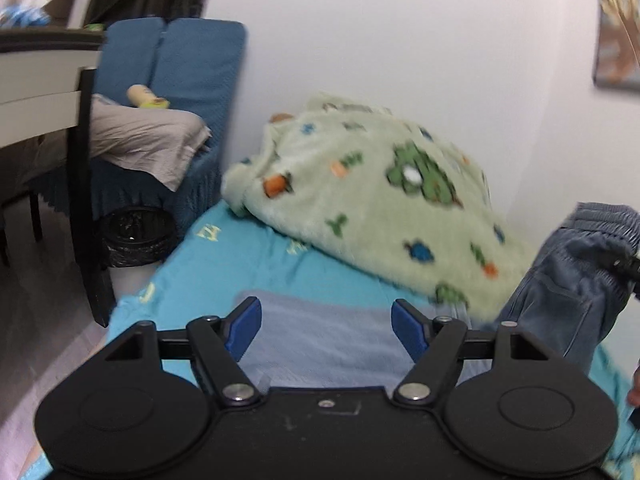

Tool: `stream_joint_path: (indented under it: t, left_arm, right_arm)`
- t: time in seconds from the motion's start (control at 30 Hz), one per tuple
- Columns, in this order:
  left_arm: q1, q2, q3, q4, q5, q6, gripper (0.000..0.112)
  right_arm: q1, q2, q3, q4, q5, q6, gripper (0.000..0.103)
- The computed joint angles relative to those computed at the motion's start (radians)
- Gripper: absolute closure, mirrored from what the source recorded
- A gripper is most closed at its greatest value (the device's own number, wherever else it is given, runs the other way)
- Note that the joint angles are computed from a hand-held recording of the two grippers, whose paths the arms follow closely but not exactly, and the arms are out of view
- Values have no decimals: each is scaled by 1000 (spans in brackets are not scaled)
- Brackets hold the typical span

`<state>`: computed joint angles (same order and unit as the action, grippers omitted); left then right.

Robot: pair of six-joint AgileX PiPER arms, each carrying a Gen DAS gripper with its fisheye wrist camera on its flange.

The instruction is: Fold clothes

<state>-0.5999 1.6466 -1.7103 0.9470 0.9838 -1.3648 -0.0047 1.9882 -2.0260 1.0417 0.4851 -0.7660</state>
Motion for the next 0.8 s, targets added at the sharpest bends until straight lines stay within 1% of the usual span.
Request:
stream_joint_path:
  t: [0.03,0.1,0.2,0.27,0.33,0.37,0.43,0.5,0.53,0.6,0.63,0.67,0.73,0.8]
  left_arm:
    - [8,-30,34,25,-14,-35,43]
    - [40,-93,116,56,-77,-114,43]
    - [104,-147,194,60,-138,-176,43]
    - [137,-185,252,71,-172,-249,43]
    - [167,-222,305,89,-202,-321,43]
    - [178,-234,319,92,-210,-330,43]
    - [209,-242,327,60,-227,-292,43]
    - [249,-253,344,24,-262,-280,44]
    - [261,-258,356,24,-270,-294,44]
    - [286,-265,369,10,-295,-303,44]
    - [298,-267,373,1,-309,-304,44]
    - [307,-267,377,-5,-322,-306,44]
    - [309,-269,384,-10,-335,-305,43]
    - [313,-276,396,-17,-344,-304,43]
  right_arm:
    - [39,-26,12,-27,-15,-6,80]
    - [118,-61,40,-55,-37,-21,81]
    - [263,-27,25,-155,-68,60,81]
    - [363,15,34,-214,-95,68,81]
    - [444,48,84,-221,-120,-9,81]
    - [480,65,109,-230,-128,-43,81]
    - [538,96,156,-314,-152,-68,81]
    - [573,98,202,-398,-196,-57,81]
    - [580,97,198,-438,-206,-22,81]
    - [579,108,125,-545,-164,97,81]
    - [586,94,130,-550,-176,102,81]
    - [598,89,134,-515,-193,67,81]
    - [602,78,161,-358,-187,-106,81]
    - [609,77,186,-253,-164,-233,80]
